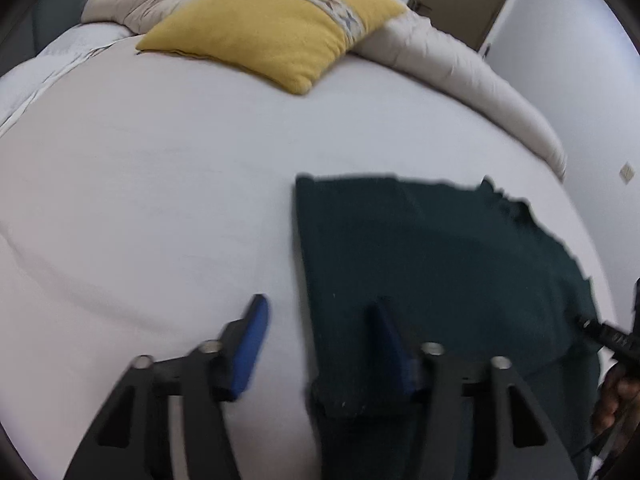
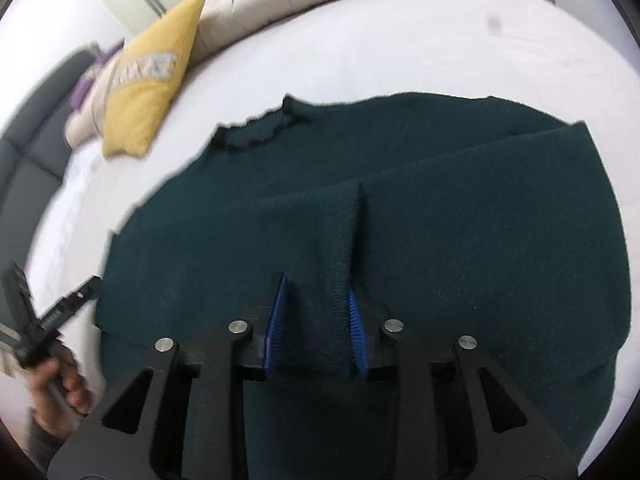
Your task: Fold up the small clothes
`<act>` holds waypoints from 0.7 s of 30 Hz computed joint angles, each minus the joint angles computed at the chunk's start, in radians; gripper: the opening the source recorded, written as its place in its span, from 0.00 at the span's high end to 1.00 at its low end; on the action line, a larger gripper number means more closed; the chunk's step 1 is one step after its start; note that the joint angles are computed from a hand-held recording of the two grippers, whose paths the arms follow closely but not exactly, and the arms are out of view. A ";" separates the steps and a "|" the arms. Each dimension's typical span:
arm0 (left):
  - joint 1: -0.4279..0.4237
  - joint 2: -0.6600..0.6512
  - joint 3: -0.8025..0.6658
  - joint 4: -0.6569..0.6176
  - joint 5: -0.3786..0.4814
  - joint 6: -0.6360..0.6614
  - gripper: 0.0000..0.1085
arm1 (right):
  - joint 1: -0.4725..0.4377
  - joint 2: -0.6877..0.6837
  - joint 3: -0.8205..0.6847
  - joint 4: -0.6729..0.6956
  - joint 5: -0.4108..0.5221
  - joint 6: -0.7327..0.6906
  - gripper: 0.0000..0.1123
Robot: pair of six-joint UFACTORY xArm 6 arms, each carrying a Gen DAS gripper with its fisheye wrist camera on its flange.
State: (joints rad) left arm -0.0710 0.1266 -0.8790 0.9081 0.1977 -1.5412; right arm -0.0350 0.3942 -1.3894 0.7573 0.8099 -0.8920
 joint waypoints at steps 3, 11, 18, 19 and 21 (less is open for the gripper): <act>0.003 0.000 0.011 -0.050 -0.036 0.046 0.86 | -0.003 -0.016 0.027 -0.027 -0.049 0.008 0.94; -0.020 -0.003 0.005 0.023 0.006 0.029 0.91 | -0.063 -0.063 0.062 0.025 0.010 -0.013 0.95; -0.032 0.019 -0.025 0.004 0.050 0.088 0.89 | -0.084 0.037 -0.024 0.074 0.058 0.003 0.96; -0.031 0.014 -0.020 0.008 0.050 0.081 0.89 | -0.078 0.023 -0.010 0.072 0.042 -0.001 0.95; -0.033 0.005 -0.015 0.017 0.054 0.049 0.88 | -0.061 -0.024 0.043 0.077 -0.028 -0.035 0.93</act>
